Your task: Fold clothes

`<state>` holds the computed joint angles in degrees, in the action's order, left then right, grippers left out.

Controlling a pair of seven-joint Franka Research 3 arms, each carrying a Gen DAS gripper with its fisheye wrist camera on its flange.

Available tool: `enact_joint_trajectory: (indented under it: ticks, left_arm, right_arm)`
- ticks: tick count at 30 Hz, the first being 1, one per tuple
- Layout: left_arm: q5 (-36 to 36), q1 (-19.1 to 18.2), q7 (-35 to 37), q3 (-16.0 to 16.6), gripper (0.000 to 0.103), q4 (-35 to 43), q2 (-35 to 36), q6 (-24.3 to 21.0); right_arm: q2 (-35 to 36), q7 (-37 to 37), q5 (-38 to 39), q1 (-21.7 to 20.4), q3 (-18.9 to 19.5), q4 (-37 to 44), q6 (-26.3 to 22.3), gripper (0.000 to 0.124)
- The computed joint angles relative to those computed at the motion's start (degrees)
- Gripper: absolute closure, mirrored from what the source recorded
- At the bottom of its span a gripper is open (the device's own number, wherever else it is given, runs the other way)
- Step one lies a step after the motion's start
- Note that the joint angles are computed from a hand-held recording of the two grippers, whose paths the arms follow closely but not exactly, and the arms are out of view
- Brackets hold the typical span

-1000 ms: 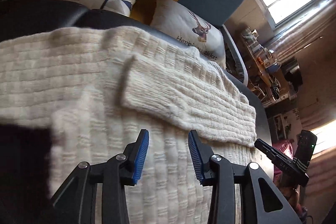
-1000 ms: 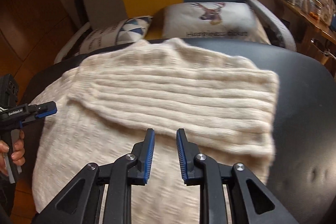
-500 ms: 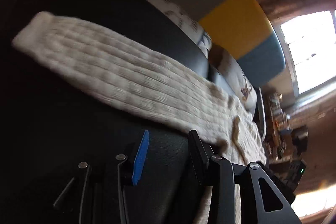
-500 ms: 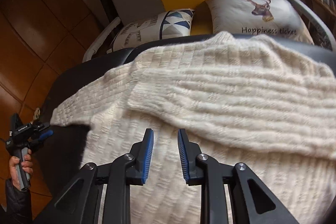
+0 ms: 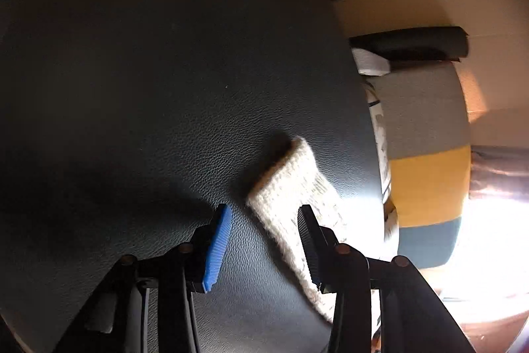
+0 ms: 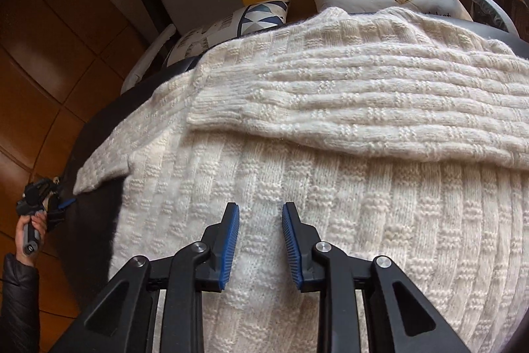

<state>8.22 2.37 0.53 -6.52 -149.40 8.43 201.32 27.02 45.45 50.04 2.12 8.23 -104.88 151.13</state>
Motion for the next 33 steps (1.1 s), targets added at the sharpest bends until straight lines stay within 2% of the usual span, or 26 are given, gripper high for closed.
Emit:
enact_joint_trajectory:
  ticks: [3,5,6,7,8,9,10,13,16,17,19,22,26,28,29,31,33]
  left_arm:
    - [-1.2,-0.9,1.2,0.4,0.058,2.4,1.7,-0.9]
    - [-4.6,-3.3,4.0,1.9,0.06,3.8,2.3,-2.0]
    - [-7.7,-5.7,6.2,3.5,0.061,4.4,2.3,-3.5]
    - [-11.8,-8.4,9.2,5.2,0.077,5.2,2.3,-5.4]
    - [-12.7,-9.2,9.6,5.7,0.096,5.9,2.6,-6.8]
    - [-11.8,-7.9,7.9,4.5,0.096,6.2,3.3,-6.3]
    - [-13.6,-8.7,8.3,4.8,0.096,6.3,3.7,-5.6]
    - [-20.2,-14.4,11.8,8.4,0.097,6.5,4.0,-3.9]
    - [-24.7,-18.2,17.3,9.8,0.097,8.3,3.5,-3.5]
    - [-25.1,-18.4,18.5,9.4,0.097,9.3,3.4,-3.4]
    - [-22.6,-16.2,18.2,6.1,0.097,11.8,3.8,-2.3]
    - [-21.5,-17.5,21.2,5.1,0.097,17.9,5.1,-3.5]
    - [-16.2,-18.3,22.3,2.6,0.097,28.8,9.6,-6.5]
    - [-12.4,-17.4,22.0,0.0,0.097,35.0,12.8,-8.7]
    - [-9.9,-15.5,21.8,-2.5,0.097,38.6,14.8,-10.4]
    - [-6.7,-15.0,22.0,-4.6,0.097,46.7,19.4,-14.8]
    - [-4.4,-13.9,23.2,-8.3,0.097,53.9,24.0,-18.6]
  right_arm:
    - [-0.2,-0.4,-0.4,0.5,0.1,-0.7,1.4,0.095]
    - [-0.4,-1.0,-1.0,1.0,0.1,-1.2,2.7,0.094]
    - [-0.4,-1.4,-1.1,1.1,0.3,-1.5,3.5,0.093]
    - [-0.6,-1.6,-1.0,1.2,0.4,-1.9,4.3,0.093]
    - [-0.7,-1.3,-1.3,1.4,0.3,-2.2,4.8,0.093]
    - [-0.8,-0.7,-2.1,1.6,0.1,-2.2,4.6,0.093]
    - [-0.8,-0.7,-2.8,1.6,0.0,-2.1,4.2,0.093]
    - [-0.6,0.0,-3.5,1.1,-0.1,-1.3,2.5,0.094]
    - [-0.6,1.3,-2.8,0.4,-0.1,-0.7,0.6,0.094]
    - [-1.0,1.2,-1.9,0.0,0.1,-0.8,0.1,0.094]
    - [-2.1,0.4,-0.1,-0.7,0.4,-1.6,0.0,0.094]
    - [-4.1,-2.1,2.3,-1.3,0.3,-3.4,0.5,0.094]
    - [-5.8,-4.5,4.3,-1.6,-0.7,-5.1,0.3,0.094]
    - [-6.2,-5.6,5.7,-2.0,-1.1,-5.5,-0.3,0.094]
    - [-6.4,-6.1,6.2,-2.1,-1.3,-5.7,-0.4,0.094]
    - [-6.5,-6.7,6.9,-2.2,-1.7,-5.9,-0.7,0.094]
    - [-6.5,-7.4,7.6,-2.3,-2.0,-5.9,-1.1,0.094]
